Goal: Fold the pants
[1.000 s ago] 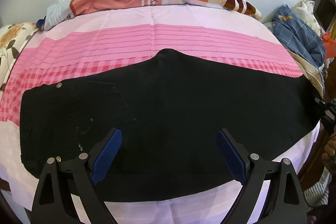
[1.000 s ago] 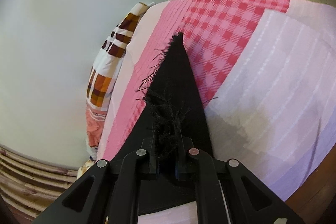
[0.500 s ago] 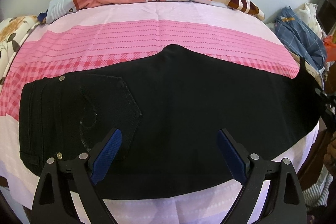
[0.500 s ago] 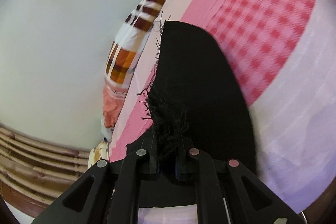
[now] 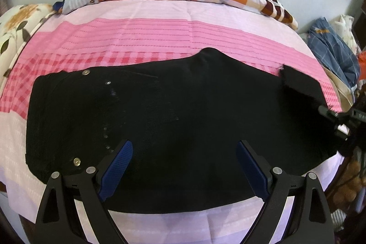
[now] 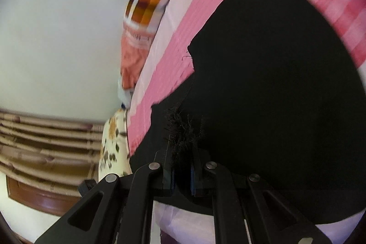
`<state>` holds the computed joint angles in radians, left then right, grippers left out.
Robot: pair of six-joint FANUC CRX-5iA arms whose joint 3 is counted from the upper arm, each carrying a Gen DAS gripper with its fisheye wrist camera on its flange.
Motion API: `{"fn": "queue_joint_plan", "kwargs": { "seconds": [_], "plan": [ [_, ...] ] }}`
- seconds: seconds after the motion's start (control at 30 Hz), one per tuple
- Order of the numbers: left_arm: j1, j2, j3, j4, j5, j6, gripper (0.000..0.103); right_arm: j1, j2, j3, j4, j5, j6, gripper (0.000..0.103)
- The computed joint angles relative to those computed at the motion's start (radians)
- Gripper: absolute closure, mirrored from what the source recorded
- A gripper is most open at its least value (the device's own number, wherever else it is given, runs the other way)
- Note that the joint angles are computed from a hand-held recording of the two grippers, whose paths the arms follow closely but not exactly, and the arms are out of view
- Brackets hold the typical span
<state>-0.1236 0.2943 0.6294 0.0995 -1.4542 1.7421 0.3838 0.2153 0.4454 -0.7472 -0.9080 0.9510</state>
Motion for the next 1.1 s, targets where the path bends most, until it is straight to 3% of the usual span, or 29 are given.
{"fn": "queue_joint_plan", "kwargs": {
  "seconds": [0.67,1.1],
  "plan": [
    [0.028,-0.026,-0.051,0.027,0.003,0.019,0.011,0.106,0.152,0.191,-0.043,-0.156,0.077,0.094],
    [0.035,-0.027,-0.063,0.037,-0.004,0.025,0.011,0.136,0.176,0.227,-0.009,-0.19,0.105,0.09]
  ]
}}
